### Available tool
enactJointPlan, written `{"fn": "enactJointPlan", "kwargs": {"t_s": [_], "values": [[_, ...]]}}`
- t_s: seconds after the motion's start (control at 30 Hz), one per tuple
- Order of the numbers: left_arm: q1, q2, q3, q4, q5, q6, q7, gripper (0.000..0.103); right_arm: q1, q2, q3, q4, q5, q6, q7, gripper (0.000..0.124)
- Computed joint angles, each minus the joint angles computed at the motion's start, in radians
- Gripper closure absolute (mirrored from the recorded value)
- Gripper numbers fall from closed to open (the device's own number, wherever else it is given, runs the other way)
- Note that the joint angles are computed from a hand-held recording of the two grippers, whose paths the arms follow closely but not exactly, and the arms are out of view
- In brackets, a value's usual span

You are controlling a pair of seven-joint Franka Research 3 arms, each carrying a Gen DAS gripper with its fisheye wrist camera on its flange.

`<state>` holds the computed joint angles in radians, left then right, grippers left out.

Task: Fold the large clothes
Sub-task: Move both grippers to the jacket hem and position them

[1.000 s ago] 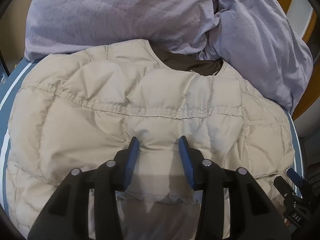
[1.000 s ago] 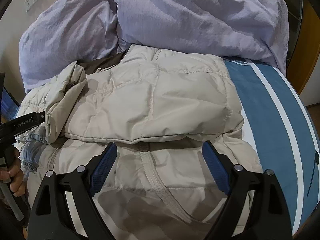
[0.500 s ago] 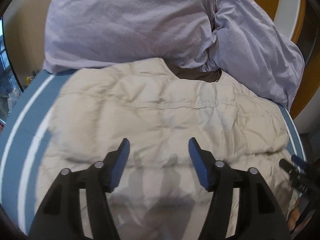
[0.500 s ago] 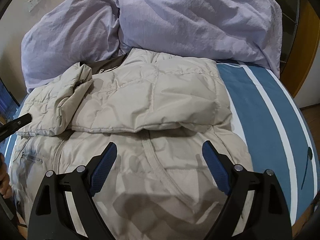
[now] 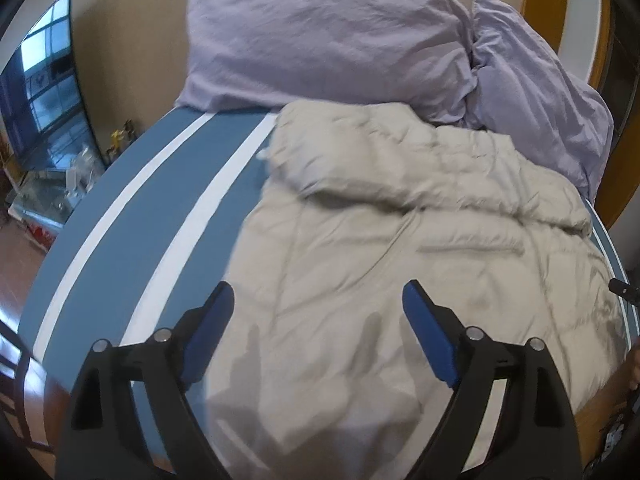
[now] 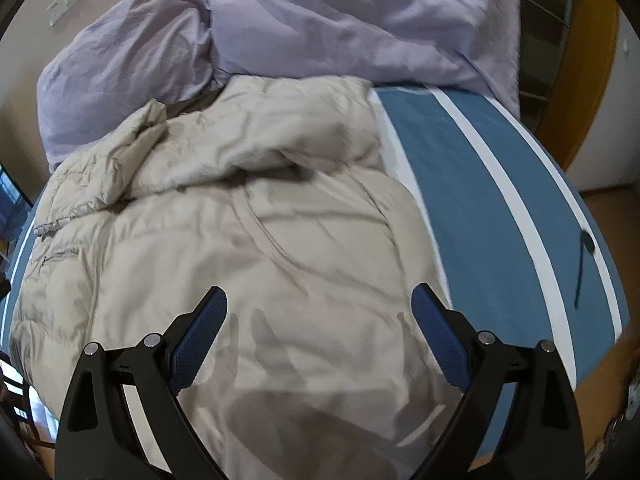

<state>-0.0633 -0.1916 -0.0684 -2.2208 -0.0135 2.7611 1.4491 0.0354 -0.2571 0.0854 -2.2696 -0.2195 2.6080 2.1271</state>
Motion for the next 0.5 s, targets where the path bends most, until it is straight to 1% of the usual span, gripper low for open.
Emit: {"fn": "enactJointPlan", "kwargs": {"t_s": [0.07, 0.27, 0.5], "values": [[-0.005, -0.026, 0.022, -0.04, -0.039, 0.0, 0.028, 0.017, -0.001, -0.025, -0.006, -0.03, 0.015, -0.001, 0.005, 0.029], [-0.023, -0.07, 0.057, -0.109, -0.12, 0.006, 0.086, 0.017, -0.023, -0.11, -0.007, -0.126, 0.062, 0.014, 0.003, 0.029], [-0.035, -0.091, 0.069, -0.144, -0.158, 0.009, 0.121, 0.017, -0.041, -0.18, -0.025, -0.211, 0.159, 0.039, -0.036, 0.029]]}}
